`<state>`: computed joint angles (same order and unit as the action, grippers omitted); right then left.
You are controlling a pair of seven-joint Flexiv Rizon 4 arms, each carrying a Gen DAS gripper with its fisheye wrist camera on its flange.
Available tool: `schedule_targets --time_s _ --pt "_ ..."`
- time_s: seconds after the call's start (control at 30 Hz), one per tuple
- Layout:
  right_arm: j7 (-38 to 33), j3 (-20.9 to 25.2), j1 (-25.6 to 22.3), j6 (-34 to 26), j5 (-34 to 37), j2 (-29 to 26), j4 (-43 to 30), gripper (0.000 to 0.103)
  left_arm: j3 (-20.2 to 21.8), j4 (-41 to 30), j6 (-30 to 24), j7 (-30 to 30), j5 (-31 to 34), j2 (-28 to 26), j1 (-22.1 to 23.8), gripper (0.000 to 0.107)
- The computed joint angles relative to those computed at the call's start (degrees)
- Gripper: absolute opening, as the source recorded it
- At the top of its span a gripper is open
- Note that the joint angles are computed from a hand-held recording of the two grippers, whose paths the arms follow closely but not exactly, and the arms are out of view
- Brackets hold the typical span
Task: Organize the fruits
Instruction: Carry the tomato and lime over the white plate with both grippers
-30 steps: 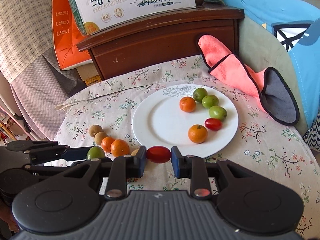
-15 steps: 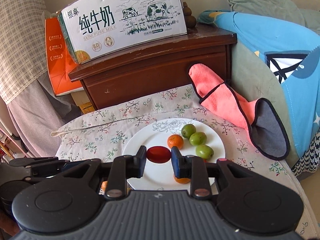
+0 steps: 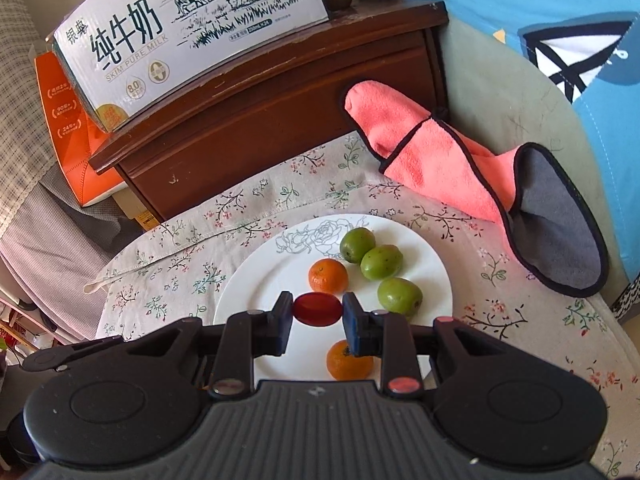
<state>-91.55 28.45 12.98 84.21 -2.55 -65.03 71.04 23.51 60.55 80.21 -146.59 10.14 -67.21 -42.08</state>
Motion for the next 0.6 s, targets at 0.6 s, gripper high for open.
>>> schedule_targets --time_s 0.6 --pt "2.80 -3.38 2.89 -4.12 3.08 -2.08 -5.11 0.030 -1.41 -4.99 -4.21 -1.09 0.96 -2.01 1.14 0.047"
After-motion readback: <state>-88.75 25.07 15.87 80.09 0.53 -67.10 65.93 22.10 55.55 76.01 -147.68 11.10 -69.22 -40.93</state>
